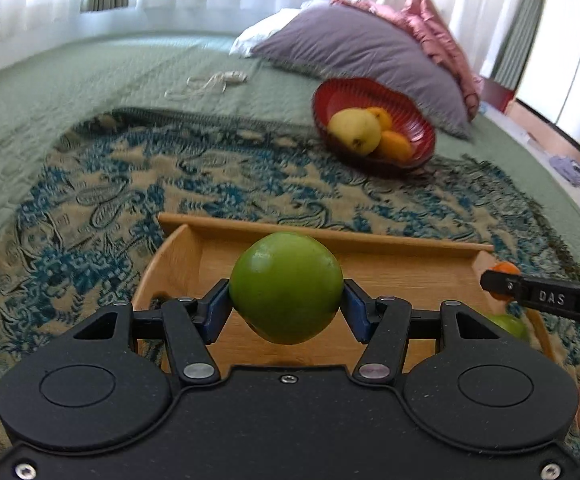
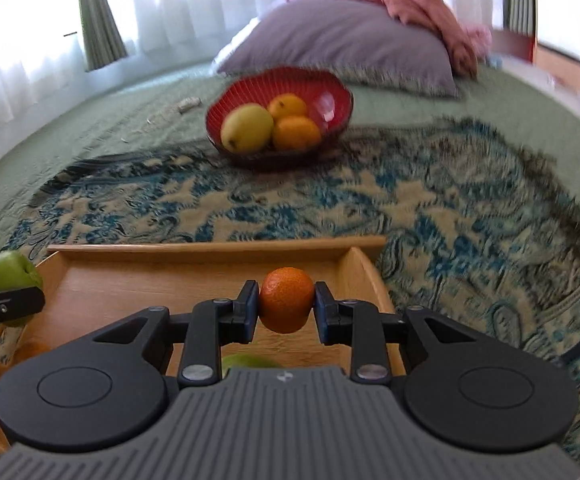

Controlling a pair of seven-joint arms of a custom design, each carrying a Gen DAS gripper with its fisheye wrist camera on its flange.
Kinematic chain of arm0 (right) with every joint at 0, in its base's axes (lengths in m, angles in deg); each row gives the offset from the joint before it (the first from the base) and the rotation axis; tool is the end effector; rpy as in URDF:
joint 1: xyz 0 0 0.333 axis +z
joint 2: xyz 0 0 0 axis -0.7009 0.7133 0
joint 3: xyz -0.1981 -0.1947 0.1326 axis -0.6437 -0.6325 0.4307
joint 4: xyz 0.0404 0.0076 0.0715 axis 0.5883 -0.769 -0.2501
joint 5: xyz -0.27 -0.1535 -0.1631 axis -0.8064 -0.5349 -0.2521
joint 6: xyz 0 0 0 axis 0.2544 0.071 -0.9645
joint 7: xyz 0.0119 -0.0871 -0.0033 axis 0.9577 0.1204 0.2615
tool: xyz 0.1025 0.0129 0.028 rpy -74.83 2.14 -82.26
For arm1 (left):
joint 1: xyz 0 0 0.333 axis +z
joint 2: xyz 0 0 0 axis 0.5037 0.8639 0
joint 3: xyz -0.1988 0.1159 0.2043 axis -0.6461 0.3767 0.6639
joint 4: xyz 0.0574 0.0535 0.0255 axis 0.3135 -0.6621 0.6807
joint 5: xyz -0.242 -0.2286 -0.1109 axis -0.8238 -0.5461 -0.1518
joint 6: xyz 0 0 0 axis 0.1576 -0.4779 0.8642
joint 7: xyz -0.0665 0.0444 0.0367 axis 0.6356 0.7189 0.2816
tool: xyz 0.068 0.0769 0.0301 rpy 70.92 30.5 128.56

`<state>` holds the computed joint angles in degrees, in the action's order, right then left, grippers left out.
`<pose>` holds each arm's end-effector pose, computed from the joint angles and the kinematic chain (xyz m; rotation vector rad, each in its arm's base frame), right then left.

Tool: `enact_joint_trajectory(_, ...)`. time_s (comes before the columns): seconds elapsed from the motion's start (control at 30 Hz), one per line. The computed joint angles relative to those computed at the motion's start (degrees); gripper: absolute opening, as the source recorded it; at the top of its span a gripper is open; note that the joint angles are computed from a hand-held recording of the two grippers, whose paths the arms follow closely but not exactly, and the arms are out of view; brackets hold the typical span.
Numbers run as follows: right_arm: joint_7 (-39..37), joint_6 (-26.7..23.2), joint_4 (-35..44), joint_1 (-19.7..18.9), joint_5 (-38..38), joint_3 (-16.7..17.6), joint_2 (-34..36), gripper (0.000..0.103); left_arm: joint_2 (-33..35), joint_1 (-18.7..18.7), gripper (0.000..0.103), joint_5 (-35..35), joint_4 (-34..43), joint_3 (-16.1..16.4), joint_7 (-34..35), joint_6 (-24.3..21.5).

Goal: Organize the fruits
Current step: 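Carry the green apple in the left gripper onto the tray while the right carries the mandarin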

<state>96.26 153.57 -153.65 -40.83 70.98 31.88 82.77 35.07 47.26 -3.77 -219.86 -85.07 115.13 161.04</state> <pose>0.5956 0.1906 0.4429 -1.7767 1.5023 -0.4845 0.4622 -0.0475 0.4817 -1.9696 1.5057 -0.8325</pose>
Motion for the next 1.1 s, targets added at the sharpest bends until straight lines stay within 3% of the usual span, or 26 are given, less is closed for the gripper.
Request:
enact_joint_trajectory(0.1,-0.2,-3.8,2.9,0.4,0.5,-0.2,1.9,0.033,2.4,5.2,0.056,6.0,2.3,-4.2,-5.4,-1.7)
enact_joint_trajectory(0.17,-0.5,-5.4,4.2,1.4,0.5,-1.1,2.8,0.033,3.7,5.6,0.056,9.3,3.3,-4.2,-7.6,-2.6)
enact_joint_trajectory(0.53,-3.2,-7.7,7.2,3.4,2.2,-2.1,5.3,0.034,5.9,0.3,0.056,17.6,4.7,1.7,-13.5,-4.3)
enact_joint_trajectory(0.83,-4.6,-7.2,7.4,2.6,3.9,-1.1,5.7,0.034,6.8,-4.1,0.056,23.5,5.5,6.5,-18.1,-4.8)
enact_joint_trajectory(1.1,-5.0,-6.8,7.1,2.1,4.7,-0.5,5.6,0.035,7.0,-5.7,0.056,25.5,5.8,8.1,-19.0,-4.8)
